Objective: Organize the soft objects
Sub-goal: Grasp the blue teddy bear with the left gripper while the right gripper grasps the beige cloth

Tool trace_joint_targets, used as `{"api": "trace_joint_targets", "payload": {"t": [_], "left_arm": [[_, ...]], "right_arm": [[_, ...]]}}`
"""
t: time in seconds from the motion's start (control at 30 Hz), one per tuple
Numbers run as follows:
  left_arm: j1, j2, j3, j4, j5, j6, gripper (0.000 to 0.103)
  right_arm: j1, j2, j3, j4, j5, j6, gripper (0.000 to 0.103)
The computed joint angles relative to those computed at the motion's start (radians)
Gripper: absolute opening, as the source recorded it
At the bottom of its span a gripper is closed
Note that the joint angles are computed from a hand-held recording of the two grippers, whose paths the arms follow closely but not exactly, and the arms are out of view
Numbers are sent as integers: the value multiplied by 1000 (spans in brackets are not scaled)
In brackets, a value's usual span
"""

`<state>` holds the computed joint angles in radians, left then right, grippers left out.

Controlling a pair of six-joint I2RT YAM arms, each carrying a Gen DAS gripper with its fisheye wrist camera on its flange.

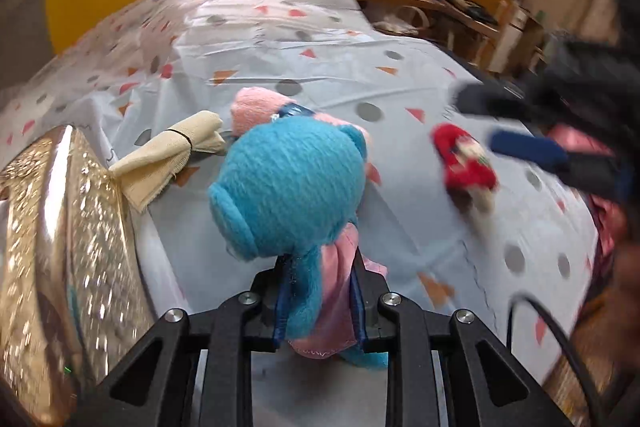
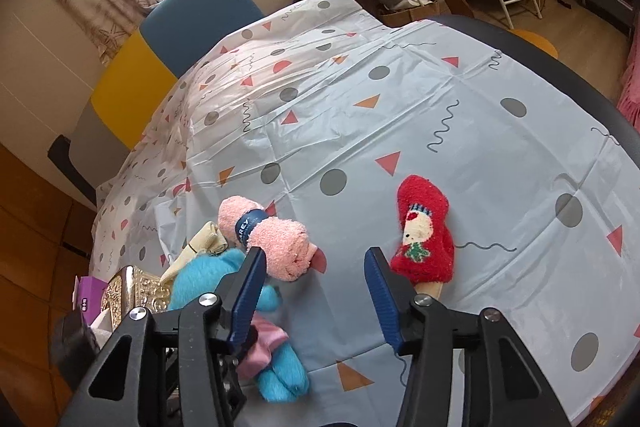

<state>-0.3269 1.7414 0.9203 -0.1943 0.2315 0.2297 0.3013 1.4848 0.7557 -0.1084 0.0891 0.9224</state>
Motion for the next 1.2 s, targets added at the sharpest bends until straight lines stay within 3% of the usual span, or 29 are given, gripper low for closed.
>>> {"api": "trace_joint_targets", "payload": {"t": [0.2, 0.3, 0.5, 0.67, 0.93, 1.03, 1.1, 1.17, 1.2], "left_arm": [[64, -284, -259, 23, 90, 197, 25], [144, -421, -331, -37, 152, 296, 25], [373, -561, -355, -205, 308, 463, 25], [550, -587, -323, -327, 404, 569, 25], [741, -565, -267, -439, 506, 688, 25], [786, -558, -248, -479, 531, 721, 25], [818, -549, -236, -514, 543, 750, 25], [837, -541, -223, -533, 555, 759, 25], [842, -536, -216, -546, 560, 762, 25]], "right_arm": [[-7, 43, 2, 81, -163, -46, 51], [6, 90, 27, 103, -246, -69, 51], [33, 240, 111, 188, -421, -24, 51], [39, 421, 266, 253, -490, 74, 52], [72, 727, 566, 292, -432, 285, 52], [82, 805, 682, 221, -408, 284, 52], [88, 828, 719, 200, -380, 258, 31], [98, 819, 749, 130, -337, 191, 19], [101, 800, 742, 114, -320, 153, 18]]}}
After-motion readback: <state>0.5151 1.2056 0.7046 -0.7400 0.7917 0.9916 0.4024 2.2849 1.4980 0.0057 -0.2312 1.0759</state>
